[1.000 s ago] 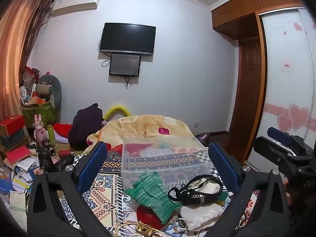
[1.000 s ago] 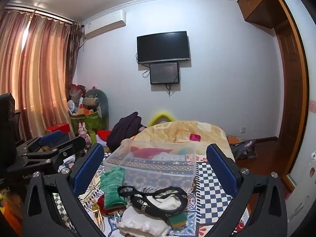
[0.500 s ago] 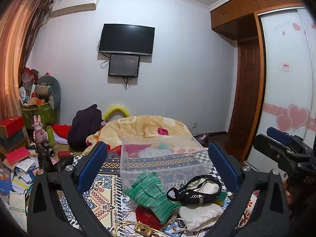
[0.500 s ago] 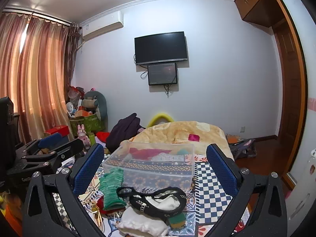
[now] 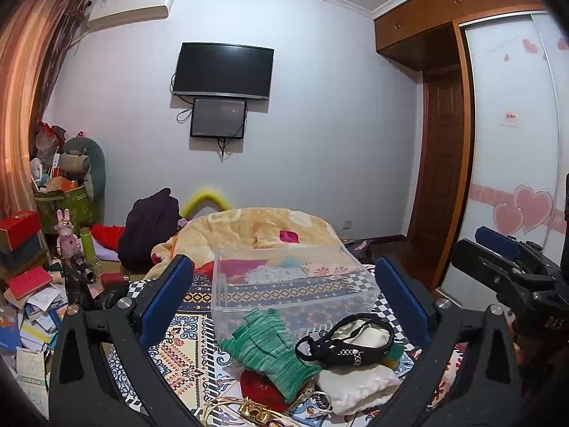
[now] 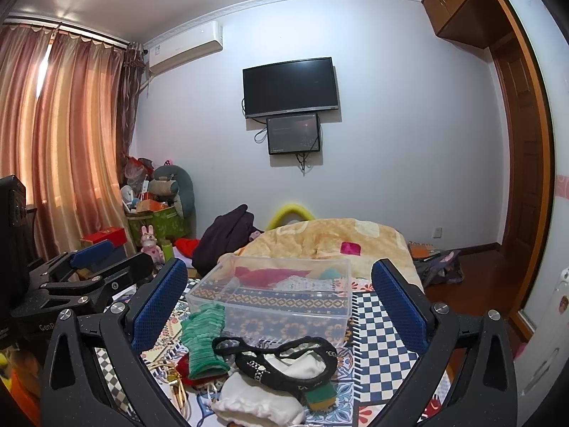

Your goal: Organize soft objects

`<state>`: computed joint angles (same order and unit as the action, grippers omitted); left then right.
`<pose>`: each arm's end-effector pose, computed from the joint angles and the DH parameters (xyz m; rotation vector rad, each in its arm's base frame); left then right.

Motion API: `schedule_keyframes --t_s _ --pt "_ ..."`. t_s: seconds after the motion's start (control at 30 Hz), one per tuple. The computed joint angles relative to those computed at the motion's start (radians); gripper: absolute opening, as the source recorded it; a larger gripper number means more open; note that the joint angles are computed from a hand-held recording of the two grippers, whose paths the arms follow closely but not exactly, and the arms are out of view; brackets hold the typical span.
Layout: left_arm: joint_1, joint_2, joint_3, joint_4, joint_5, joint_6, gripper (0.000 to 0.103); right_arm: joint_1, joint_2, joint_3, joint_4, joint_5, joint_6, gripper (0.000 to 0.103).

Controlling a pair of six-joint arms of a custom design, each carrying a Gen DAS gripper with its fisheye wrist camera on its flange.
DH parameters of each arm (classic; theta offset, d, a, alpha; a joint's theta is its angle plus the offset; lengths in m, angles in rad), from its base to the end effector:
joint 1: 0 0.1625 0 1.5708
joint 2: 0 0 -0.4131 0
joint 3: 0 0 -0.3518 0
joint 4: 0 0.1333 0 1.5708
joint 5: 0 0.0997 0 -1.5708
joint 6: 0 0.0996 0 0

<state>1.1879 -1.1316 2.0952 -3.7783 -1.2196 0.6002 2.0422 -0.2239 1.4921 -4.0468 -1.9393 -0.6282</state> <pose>-0.0302 -0.5236 0.3119 0.8036 2.1026 -1.5483 0.3728 -0.5169 -0.0214 0.9370 -2.0873 1.5276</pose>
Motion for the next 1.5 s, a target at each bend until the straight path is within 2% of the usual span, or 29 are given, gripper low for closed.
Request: schedule_keyframes --t_s 1.2,1.4,1.5 --pt "-0.008 -0.012 0.017 -0.002 -0.004 0.006 0.103 -0.002 0.006 0.003 -0.008 0.007 0.006 0.103" --pt "-0.001 -0.007 0.004 0.022 0.005 0.000 0.103 -0.003 0.011 -0.007 0.001 -0.007 0.008 0.103" --pt "0.019 -0.005 -0.016 0.078 -0.008 -0.022 0.103 -0.009 0.016 -0.021 0.023 -0.031 0.017 0.103"
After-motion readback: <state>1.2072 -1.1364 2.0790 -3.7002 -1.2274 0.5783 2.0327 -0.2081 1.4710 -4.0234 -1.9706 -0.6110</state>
